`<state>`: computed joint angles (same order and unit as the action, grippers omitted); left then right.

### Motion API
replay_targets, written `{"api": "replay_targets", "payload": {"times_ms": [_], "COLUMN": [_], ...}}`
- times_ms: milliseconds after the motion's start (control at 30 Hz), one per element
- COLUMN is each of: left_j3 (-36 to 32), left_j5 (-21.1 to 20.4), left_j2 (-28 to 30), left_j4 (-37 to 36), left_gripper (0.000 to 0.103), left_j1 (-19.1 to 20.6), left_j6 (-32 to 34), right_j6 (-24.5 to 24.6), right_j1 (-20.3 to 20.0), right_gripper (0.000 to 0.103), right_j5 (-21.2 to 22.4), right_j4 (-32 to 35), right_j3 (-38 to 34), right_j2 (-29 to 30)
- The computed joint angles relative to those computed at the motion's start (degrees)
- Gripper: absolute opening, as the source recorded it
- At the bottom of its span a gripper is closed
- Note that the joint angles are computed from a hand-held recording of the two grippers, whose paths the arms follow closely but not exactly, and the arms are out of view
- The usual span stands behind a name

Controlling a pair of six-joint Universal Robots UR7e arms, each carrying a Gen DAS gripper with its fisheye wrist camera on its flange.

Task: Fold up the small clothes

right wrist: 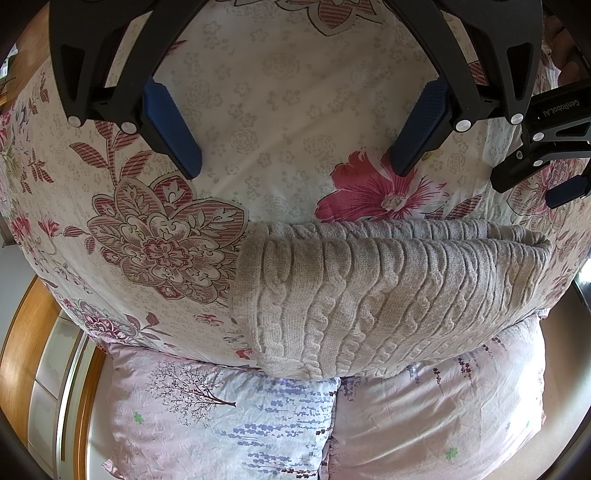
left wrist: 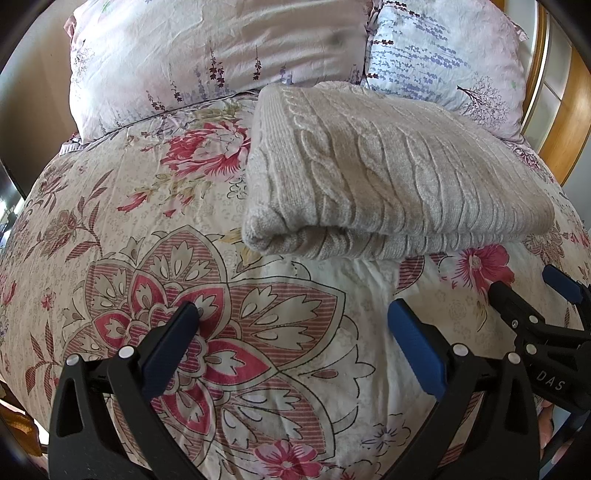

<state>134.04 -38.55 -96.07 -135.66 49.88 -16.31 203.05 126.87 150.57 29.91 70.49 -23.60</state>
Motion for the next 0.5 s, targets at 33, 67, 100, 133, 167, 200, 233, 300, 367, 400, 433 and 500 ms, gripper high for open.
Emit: {"api": "replay_targets", "payload": {"times_ms": [33,67,100,133,167,200,233,300,367,400,433,500], "left_j3": [0.05,0.09,0.17,0.35,0.42,0.52,0.65,0.56,0.52,0.48,0.49,0.44], "left_j5": [0.08,0.12,0.17,0.27,0.29,0.31,0.33,0.3,0.3,0.29,0.28,0.27], "left_j2": [-0.07,-0.04,-0.05,-0.15,-0.15,-0.21,-0.35,-0.29,-0.25,-0.22,-0.26,-0.21], "left_j4": [0.08,-0.05,-0.27,-0.43,-0.57,-0.68,-0.68,-0.67,-0.67,-0.65,-0.58,-0.59], "left_gripper": [0.101,0.101,0.101,0.101,0.101,0.101,0.101,0.101,0.101,0.101,0.101,0.101], "left_j1": [-0.07,-0.05,0.01,-0.06,-0.07,-0.09,-0.14,-0.11,-0.1,-0.09,-0.1,-0.08], "left_j6": [-0.19,-0.2,-0.09,-0.11,-0.03,0.04,0.05,0.11,0.12,0.11,0.07,0.12], "right_j6": [0.0,-0.01,-0.02,-0.01,-0.01,-0.01,-0.02,-0.01,-0.02,-0.02,-0.02,-0.03], "right_j1": [-0.01,0.0,-0.01,0.0,0.0,0.0,-0.01,0.0,-0.01,-0.01,0.0,-0.01], "right_gripper": [0.102,0.102,0.102,0.102,0.102,0.102,0.102,0.102,0.102,0.102,0.102,0.102], "right_j5": [0.0,0.0,-0.01,0.0,0.0,0.0,0.0,0.0,0.0,0.0,-0.01,-0.01], "right_j4": [0.0,0.0,-0.02,0.0,-0.01,-0.01,-0.02,-0.02,-0.04,-0.04,-0.04,-0.06], "right_j3": [0.01,-0.01,0.02,-0.02,0.0,0.0,0.02,0.01,0.03,0.03,0.0,0.04], "right_j2": [-0.02,0.0,-0.01,0.02,0.0,0.0,-0.01,0.0,-0.01,-0.01,0.02,-0.02]}}
